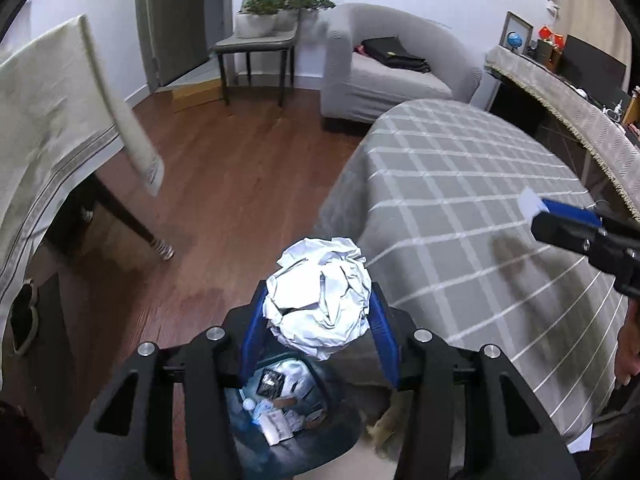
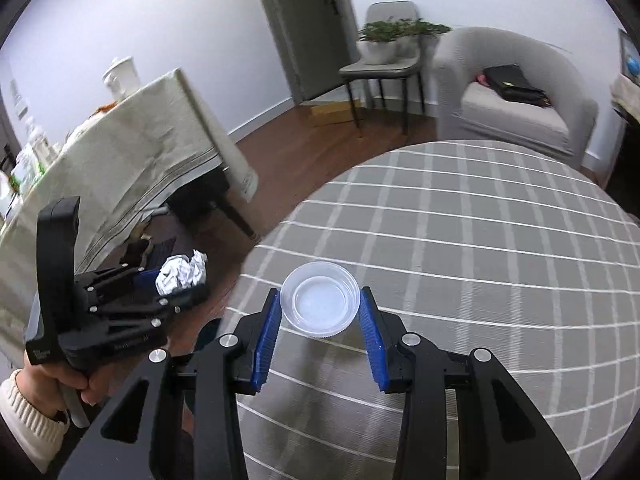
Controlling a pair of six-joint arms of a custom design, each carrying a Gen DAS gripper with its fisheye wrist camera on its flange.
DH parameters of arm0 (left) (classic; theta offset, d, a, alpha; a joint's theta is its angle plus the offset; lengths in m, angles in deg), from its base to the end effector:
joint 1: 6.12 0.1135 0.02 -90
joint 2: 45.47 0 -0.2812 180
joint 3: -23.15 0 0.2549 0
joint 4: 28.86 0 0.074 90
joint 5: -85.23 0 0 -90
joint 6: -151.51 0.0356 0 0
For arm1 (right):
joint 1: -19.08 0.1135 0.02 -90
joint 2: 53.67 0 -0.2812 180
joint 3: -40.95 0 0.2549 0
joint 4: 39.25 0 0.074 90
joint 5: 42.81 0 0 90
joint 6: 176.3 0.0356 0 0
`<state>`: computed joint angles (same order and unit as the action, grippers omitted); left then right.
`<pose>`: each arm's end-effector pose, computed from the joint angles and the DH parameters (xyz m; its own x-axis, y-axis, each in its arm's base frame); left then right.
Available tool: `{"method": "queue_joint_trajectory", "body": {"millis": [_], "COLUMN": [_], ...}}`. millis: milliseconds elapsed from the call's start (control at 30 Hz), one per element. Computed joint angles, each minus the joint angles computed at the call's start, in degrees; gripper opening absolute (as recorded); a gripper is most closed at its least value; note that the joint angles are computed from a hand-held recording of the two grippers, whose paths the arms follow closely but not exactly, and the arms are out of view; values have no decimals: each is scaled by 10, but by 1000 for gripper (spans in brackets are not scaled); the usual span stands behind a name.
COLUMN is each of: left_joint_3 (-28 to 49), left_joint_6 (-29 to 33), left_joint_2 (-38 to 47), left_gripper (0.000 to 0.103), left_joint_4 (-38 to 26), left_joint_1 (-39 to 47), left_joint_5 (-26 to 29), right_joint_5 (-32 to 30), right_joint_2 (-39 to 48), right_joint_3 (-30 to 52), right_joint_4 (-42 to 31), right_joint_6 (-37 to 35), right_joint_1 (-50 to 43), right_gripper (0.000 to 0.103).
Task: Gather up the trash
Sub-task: 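Carry the foil ball and clear lid over the teal bin with both tools, then open the left tool to drop the foil ball while the right tool drops the lid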
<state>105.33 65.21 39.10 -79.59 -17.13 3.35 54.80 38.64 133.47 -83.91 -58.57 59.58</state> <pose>0.3069 -0.0648 0.2954 -0.7660 0.2141 -0.6062 0.3224 0.9437 -0.0740 0.2800 0.2330 0.3189 -0.7374 -0.0233 -0.6750 -0.2584 0.9331 0.2501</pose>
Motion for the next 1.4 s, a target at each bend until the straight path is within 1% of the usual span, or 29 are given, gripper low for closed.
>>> {"method": "queue_joint_trajectory", "body": {"millis": [300, 533, 633, 767, 867, 1167, 1233, 1300, 1333, 1400], "left_joint_3": [-68, -109, -127, -130, -150, -176, -175, -177, -177, -171], "left_joint_6": [32, 82, 104, 118, 136, 160, 170, 177, 180, 185], "left_joint_2": [-23, 12, 32, 65, 79, 133, 145, 147, 145, 140], "left_gripper": [51, 51, 51, 52, 52, 52, 61, 63, 67, 68], "left_joint_4": [-4, -5, 6, 5, 18, 23, 22, 25, 25, 24], "left_joint_1": [92, 152, 167, 184, 187, 193, 197, 200, 203, 212], "left_joint_5": [36, 37, 30, 41, 29, 24, 30, 36, 35, 38], "right_joint_5": [14, 19, 20, 16, 9, 0, -2, -4, -5, -5], "right_joint_2": [74, 186, 226, 270, 301, 376, 389, 403, 413, 428], "right_joint_3": [116, 239, 283, 332, 364, 463, 481, 500, 511, 531], "right_joint_4": [0, -60, -87, -117, -133, -185, -196, -209, -217, -230], "right_joint_6": [-13, -38, -38, -32, -27, -30, -30, -31, -31, -31], "right_joint_1": [52, 99, 107, 109, 109, 113, 112, 112, 113, 113], "right_gripper": [40, 40, 40, 40, 40, 40, 40, 40, 40, 40]}}
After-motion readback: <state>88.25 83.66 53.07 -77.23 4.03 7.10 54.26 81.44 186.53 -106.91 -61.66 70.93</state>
